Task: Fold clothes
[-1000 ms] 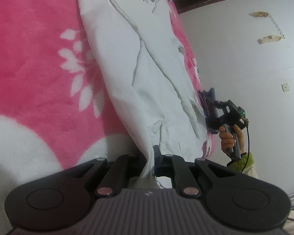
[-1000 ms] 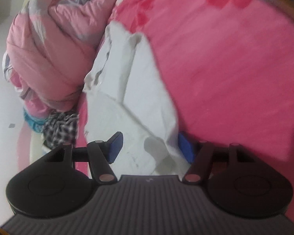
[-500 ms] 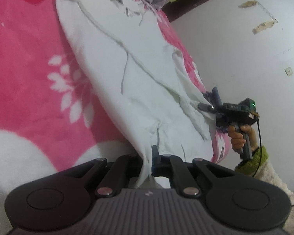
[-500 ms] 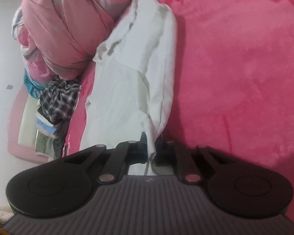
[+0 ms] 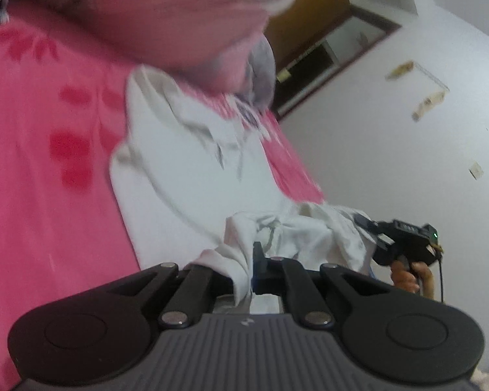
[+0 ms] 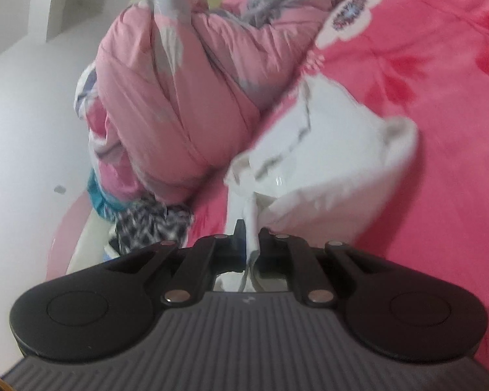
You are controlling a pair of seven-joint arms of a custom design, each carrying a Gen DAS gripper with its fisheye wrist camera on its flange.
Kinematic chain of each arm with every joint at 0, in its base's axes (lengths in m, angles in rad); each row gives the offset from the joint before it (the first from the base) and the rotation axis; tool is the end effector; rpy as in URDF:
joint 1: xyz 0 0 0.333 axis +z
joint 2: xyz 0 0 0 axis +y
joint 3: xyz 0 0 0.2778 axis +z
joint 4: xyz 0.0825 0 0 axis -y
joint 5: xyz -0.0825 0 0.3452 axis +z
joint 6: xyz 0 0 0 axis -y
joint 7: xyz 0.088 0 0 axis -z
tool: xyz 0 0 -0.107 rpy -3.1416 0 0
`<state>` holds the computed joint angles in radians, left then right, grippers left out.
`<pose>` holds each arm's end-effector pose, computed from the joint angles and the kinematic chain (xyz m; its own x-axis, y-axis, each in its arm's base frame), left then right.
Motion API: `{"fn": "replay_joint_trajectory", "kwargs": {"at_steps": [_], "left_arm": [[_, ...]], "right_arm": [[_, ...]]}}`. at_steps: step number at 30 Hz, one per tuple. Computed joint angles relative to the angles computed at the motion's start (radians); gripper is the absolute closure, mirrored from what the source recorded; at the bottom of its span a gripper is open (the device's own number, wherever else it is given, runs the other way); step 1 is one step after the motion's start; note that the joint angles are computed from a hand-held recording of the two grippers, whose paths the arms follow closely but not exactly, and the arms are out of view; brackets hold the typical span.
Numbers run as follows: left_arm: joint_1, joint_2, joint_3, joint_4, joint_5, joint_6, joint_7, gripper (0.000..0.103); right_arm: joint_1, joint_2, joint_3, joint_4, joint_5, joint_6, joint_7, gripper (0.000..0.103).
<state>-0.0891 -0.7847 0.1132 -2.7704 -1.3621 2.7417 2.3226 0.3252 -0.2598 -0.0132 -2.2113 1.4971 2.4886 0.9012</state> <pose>0.3370 0.0469 0.4735 -0.0120 -0.7130 0.7011 -0.5927 -0.5596 -0.5793 0.4662 0.1448 0.5199 0.2375 -0.4976 -0.8342 -0.8333 0.3370 -0.4383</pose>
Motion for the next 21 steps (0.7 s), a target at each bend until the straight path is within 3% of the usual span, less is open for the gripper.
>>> {"fn": "replay_joint_trajectory", "kwargs": {"at_steps": [5, 12, 18, 21], "left_arm": [[0.019, 0.264, 0.052, 0.221, -0.074, -0.001, 0.132, 0.099], [0.11, 0.599, 0.034, 0.5, -0.093, -0.056, 0.157, 0.099], [0.197, 0.754, -0.023, 0.6, -0.046, -0.093, 0.071, 0.098], [0.243, 0.763, -0.046, 0.602, -0.045, -0.152, 0.048, 0.087]], "right_arm": [[-0.008, 0.188, 0.025, 0.199, 0.105, 0.056, -0.05, 0.099], [-0.061, 0.472, 0.097, 0.47, 0.12, 0.143, 0.012, 0.099], [-0.099, 0.652, 0.166, 0.605, 0.134, 0.229, 0.037, 0.099], [-0.104, 0.7, 0.185, 0.632, 0.051, 0.261, 0.136, 0.095]]}}
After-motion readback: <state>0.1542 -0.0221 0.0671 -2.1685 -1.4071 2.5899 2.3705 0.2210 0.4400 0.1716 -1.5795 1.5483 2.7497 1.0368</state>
